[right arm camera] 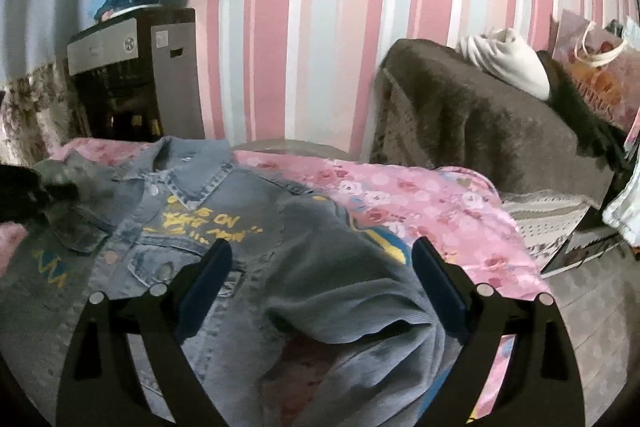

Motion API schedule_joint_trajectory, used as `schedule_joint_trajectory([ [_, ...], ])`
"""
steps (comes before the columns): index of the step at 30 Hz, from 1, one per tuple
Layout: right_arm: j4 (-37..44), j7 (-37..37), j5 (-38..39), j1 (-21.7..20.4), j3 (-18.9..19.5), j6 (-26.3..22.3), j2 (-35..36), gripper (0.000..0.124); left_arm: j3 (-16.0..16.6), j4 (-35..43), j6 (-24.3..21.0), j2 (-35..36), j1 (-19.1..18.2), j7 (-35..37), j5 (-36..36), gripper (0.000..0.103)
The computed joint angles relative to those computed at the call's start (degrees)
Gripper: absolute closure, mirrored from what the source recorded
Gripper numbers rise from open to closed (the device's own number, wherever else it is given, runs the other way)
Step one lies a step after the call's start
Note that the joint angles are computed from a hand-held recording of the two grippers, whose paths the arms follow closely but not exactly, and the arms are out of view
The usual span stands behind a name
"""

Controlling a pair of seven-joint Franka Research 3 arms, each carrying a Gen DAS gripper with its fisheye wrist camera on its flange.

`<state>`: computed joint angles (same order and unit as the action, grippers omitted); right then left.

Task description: Fold large clothes

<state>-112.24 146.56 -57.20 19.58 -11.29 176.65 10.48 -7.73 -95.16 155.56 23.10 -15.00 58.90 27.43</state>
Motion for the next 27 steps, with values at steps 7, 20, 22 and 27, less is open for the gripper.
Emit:
schedule_joint_trajectory([
  [7,0.69,-11.45,10.58,-1.82,4.52,-5.0,1.35,0.032,-0.6,0.41,0.06,2.19,0.57,3.61,-1.1,0.032],
  [20,7.54,-36.96,34.68,1.03,9.63,-10.39,5.94,0.033,3.99,-13.63,6.43,-10.61,2.72,-2.88,8.78,0.006],
  [22,10.45,-38.75,35.89,3.04,9.29,-12.1,7.84,0.034,4.25,-14.94,6.34,-11.72,4.36,-4.62,10.01,0.006],
  [27,16.56,-47.59,44.91,3.72,12.86,-14.33,12.04,0.039,5.69,-18.36,7.78,-13.87,8.44,-9.69,13.99,0.006],
])
